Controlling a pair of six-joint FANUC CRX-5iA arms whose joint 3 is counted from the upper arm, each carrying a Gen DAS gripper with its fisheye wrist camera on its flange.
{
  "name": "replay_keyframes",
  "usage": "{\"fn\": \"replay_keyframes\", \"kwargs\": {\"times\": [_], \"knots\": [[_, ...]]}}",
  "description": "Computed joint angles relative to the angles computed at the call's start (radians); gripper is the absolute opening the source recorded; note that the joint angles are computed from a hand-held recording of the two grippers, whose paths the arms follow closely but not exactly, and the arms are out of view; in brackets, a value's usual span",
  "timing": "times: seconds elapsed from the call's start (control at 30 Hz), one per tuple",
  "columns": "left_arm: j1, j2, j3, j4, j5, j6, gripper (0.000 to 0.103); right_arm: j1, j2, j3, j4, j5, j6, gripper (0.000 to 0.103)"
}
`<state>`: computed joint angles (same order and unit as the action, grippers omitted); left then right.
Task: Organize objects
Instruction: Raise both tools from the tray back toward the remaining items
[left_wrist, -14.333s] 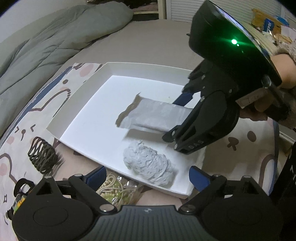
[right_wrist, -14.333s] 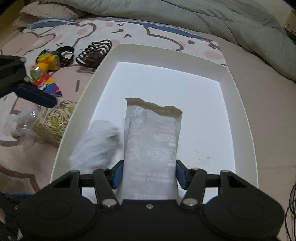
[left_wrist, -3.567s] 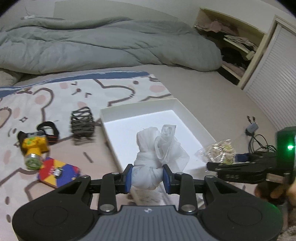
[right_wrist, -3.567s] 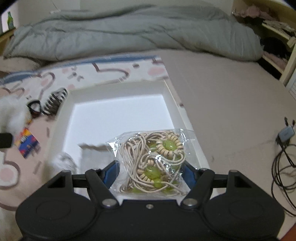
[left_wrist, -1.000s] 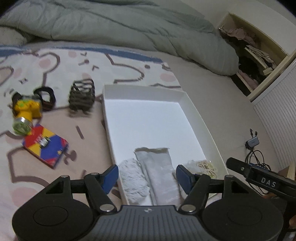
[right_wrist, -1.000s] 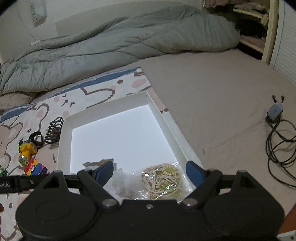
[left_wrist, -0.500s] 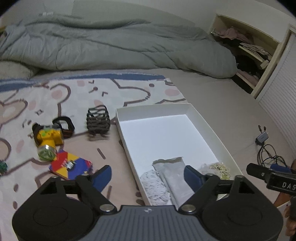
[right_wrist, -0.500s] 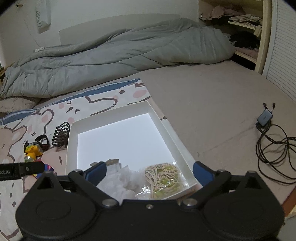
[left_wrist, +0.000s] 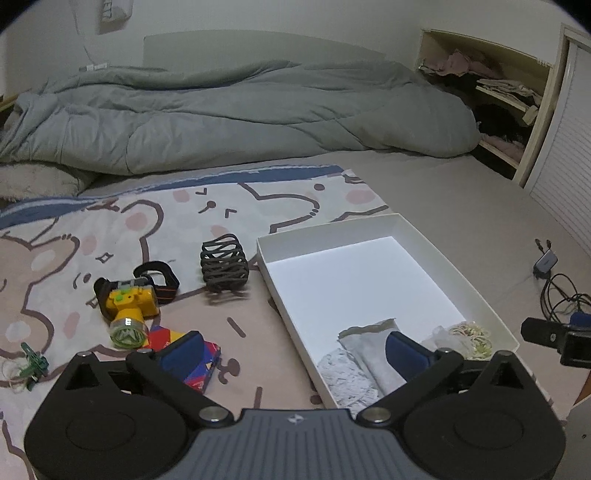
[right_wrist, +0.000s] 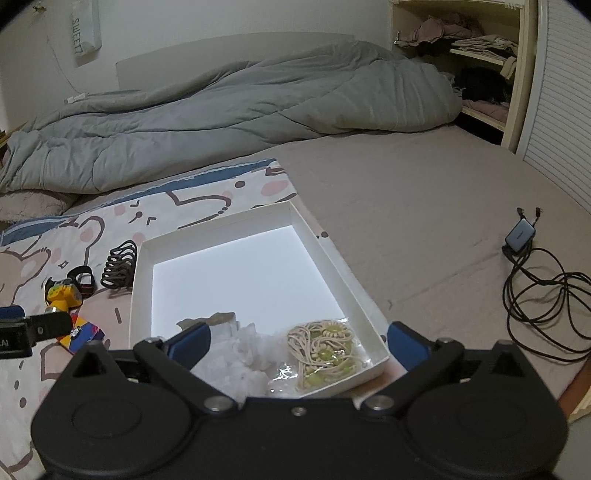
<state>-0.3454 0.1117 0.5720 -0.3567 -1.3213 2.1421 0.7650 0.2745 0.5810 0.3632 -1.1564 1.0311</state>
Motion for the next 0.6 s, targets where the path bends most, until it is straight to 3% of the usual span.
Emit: {"fn": "replay_keyframes", "kwargs": {"times": [0.6], "knots": [[0.047, -0.081, -0.069, -0.020, -0.002, -0.023, 0.103, 0.065, 0.084, 0.120, 0.028, -0.059, 0.001, 0.103]]}}
